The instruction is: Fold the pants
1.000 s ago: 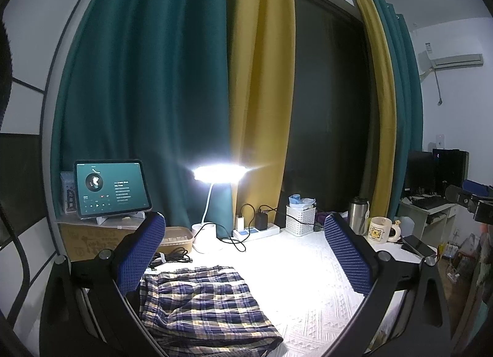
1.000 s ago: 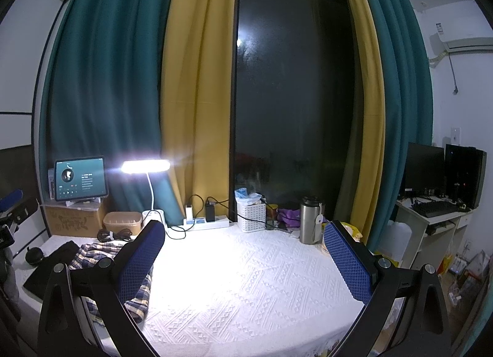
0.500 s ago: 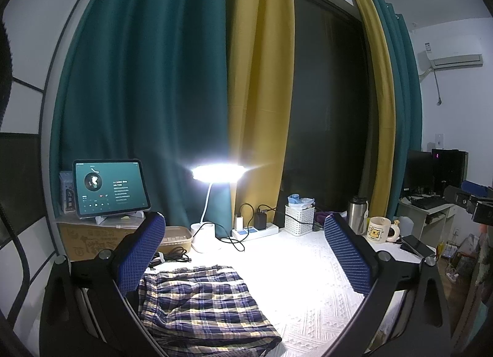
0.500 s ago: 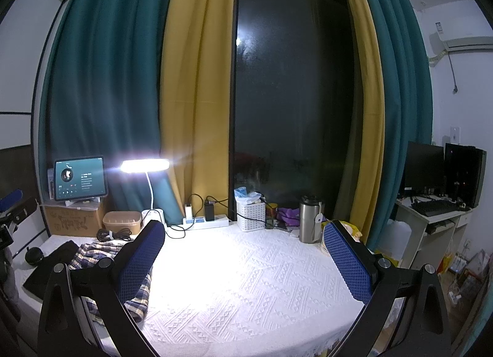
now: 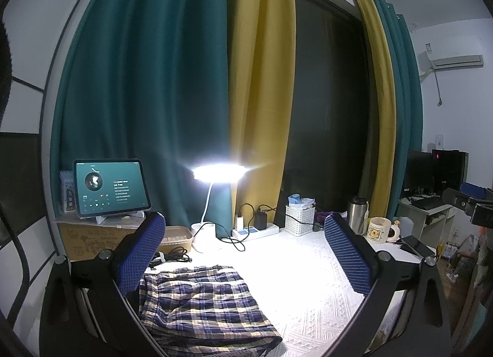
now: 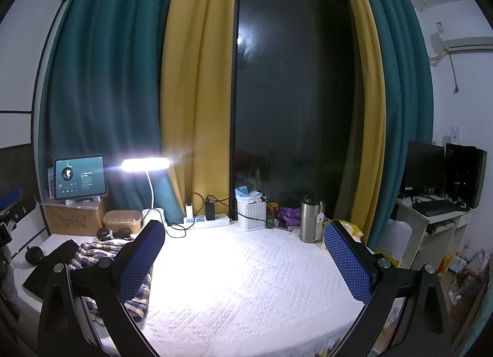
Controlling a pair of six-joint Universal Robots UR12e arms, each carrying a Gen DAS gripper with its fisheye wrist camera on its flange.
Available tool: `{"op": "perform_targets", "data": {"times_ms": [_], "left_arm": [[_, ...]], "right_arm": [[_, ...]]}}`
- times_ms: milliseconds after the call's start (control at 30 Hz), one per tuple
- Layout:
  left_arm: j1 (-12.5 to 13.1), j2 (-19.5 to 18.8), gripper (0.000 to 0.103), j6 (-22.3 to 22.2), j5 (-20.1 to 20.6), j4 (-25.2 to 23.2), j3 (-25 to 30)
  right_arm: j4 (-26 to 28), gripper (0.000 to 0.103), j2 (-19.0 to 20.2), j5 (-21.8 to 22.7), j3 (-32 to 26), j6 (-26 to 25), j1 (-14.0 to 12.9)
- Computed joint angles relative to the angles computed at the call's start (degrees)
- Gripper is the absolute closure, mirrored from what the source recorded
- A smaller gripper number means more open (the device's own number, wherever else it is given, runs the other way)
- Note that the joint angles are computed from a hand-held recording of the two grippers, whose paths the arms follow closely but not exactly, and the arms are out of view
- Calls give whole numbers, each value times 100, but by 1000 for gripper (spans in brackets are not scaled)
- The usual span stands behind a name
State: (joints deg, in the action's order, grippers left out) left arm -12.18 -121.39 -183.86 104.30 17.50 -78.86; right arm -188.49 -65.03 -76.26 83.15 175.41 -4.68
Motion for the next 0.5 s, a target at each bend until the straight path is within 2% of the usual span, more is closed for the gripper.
{"op": "perform_targets", "data": {"times_ms": [500], "left_arm": [[14, -3, 1, -31, -97, -18, 9]], "right_arm": [[90, 0, 51, -70, -85, 1, 28]]}}
